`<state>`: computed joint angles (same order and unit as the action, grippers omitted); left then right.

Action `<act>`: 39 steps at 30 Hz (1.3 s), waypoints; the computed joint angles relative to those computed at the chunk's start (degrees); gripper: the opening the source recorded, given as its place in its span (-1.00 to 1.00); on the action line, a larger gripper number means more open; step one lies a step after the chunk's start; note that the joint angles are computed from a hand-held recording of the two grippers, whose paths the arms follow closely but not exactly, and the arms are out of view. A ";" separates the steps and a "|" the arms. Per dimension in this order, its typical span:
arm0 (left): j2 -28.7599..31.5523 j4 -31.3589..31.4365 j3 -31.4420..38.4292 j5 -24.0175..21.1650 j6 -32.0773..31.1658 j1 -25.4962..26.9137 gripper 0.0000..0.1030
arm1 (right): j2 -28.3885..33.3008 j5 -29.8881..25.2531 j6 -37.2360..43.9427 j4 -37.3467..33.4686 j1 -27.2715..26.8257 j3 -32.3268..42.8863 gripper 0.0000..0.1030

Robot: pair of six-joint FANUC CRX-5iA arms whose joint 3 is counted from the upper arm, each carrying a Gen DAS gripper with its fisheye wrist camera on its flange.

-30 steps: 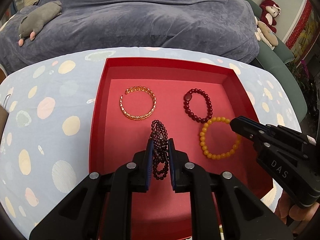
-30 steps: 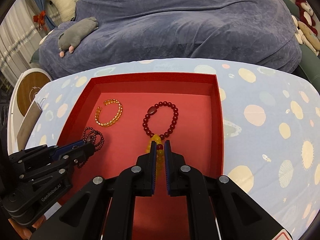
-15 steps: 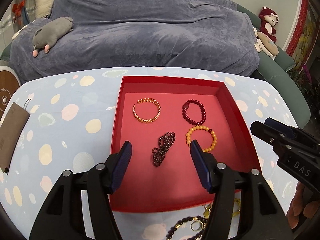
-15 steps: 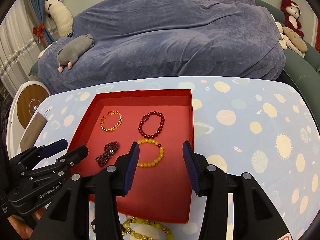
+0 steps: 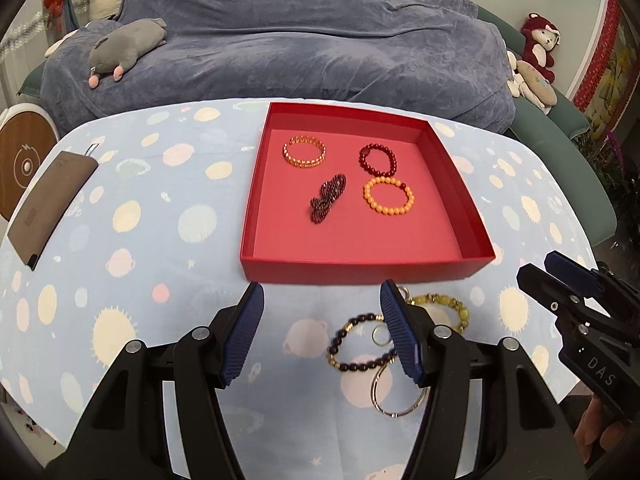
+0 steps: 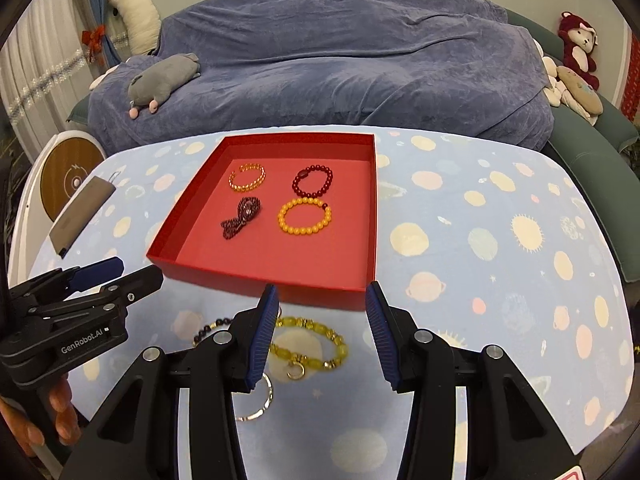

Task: Organize jewelry
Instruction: 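Withdraw both tools from the box back over the remaining bracelets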

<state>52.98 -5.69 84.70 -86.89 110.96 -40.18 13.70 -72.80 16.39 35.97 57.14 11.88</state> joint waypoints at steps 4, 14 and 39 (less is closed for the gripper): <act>-7.20 -1.03 -13.54 4.54 1.64 -0.91 0.12 | -1.49 -0.98 -2.45 -1.13 2.27 -2.48 -0.13; -15.04 -0.82 -29.57 9.62 5.15 -2.16 0.12 | -3.26 -1.56 -7.06 -4.71 5.39 -6.71 -0.13; -6.55 -3.99 -20.08 4.34 1.71 -6.04 -0.15 | -5.94 1.30 -12.10 -7.40 4.76 -12.28 -0.13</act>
<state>46.43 -9.68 64.63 -82.54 112.67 -46.21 7.75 -71.51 4.28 28.57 61.90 -0.40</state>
